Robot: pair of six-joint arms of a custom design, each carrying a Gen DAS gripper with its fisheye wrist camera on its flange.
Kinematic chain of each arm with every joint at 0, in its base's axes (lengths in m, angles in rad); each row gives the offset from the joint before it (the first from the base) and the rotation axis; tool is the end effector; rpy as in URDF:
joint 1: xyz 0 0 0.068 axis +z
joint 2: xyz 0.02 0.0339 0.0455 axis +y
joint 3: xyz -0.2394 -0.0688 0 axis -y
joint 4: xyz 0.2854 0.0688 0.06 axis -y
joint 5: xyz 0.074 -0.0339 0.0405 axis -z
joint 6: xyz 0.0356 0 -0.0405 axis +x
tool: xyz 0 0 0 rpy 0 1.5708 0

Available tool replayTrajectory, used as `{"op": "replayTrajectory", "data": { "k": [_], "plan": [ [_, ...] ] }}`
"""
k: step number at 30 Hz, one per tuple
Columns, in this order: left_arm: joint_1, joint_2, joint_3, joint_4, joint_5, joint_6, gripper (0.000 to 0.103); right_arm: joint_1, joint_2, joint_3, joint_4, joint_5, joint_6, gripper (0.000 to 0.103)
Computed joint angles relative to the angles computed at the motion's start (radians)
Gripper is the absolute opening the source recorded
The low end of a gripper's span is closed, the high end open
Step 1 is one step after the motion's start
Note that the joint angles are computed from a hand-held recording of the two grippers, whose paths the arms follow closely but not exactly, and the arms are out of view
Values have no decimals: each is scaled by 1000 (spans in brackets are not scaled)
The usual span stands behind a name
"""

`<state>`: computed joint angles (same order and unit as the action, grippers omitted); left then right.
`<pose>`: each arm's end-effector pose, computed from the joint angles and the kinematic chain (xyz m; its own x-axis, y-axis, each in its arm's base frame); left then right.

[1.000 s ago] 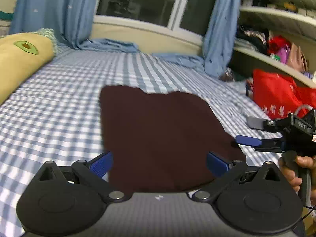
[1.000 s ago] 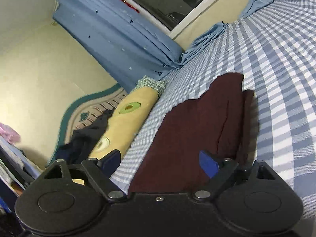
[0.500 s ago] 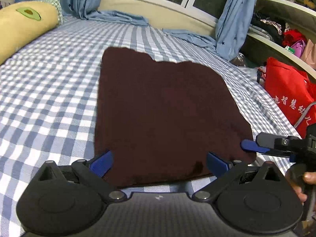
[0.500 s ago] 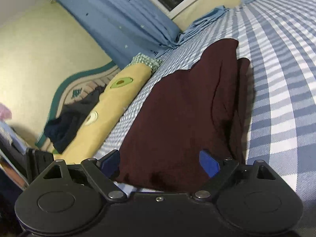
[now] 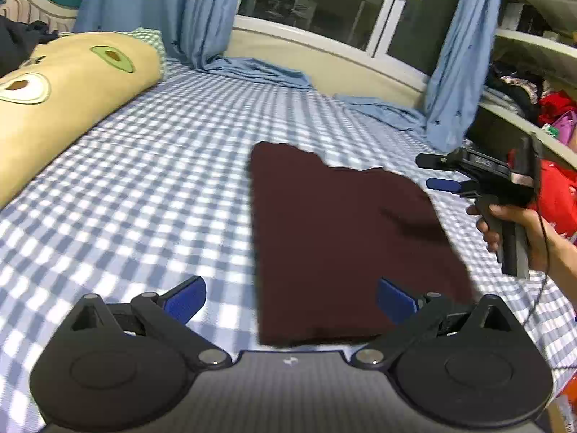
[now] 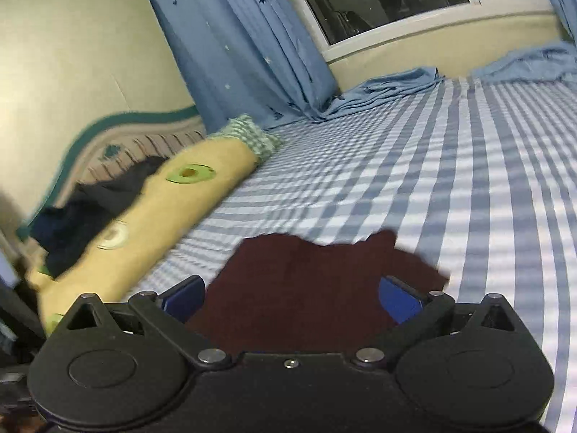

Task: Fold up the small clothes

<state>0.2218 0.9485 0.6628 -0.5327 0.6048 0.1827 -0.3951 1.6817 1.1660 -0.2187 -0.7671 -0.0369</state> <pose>0.2403 0.0334 0.2098 -0.6643 0.0034 -0.7474 0.3242 0.9023 -0.2840 0.3771 -0.1305 0.1961 -0.6108 0.2259 -0.7589 -0.2210 0.8717 0.4374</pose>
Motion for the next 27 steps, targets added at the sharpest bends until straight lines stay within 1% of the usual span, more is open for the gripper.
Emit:
{"op": "replayTrajectory", "data": {
  "k": [2,3,5,6,8,9,10,12,14,16,19,22,27],
  "plan": [
    [30,7,1,-4,9,18,102,24,84,66,-35,39,12,102],
    [43,18,5,-5,13,19,102,35,123,98,-72,77,5,102],
    [59,42,13,-4,17,10,102,55,182,131,-139,171,-48,102],
    [62,55,19,-4,17,5,102,68,192,122,-141,225,-103,102],
    [65,62,23,-4,13,-5,102,80,155,52,-87,258,-233,102],
    [67,58,21,-3,12,-2,102,86,133,38,-90,273,-254,102],
    [63,46,17,-6,6,-2,102,84,110,29,-100,273,-246,102],
    [45,23,15,-14,-20,-5,102,68,48,-3,-110,239,-216,102],
    [15,-17,6,-20,-61,-17,102,51,-83,-84,-115,204,-208,102],
    [-19,-57,-1,-29,-100,-36,102,42,-228,-162,-141,205,-214,102],
    [-72,-114,-10,-47,-153,-58,102,4,-477,-267,-255,178,-254,102],
    [-137,-179,-16,-75,-233,-66,102,-55,-720,-338,-429,146,-301,102],
    [-208,-270,-14,-149,-300,-76,102,-193,-1097,-437,-704,99,-392,102]
  ]
}}
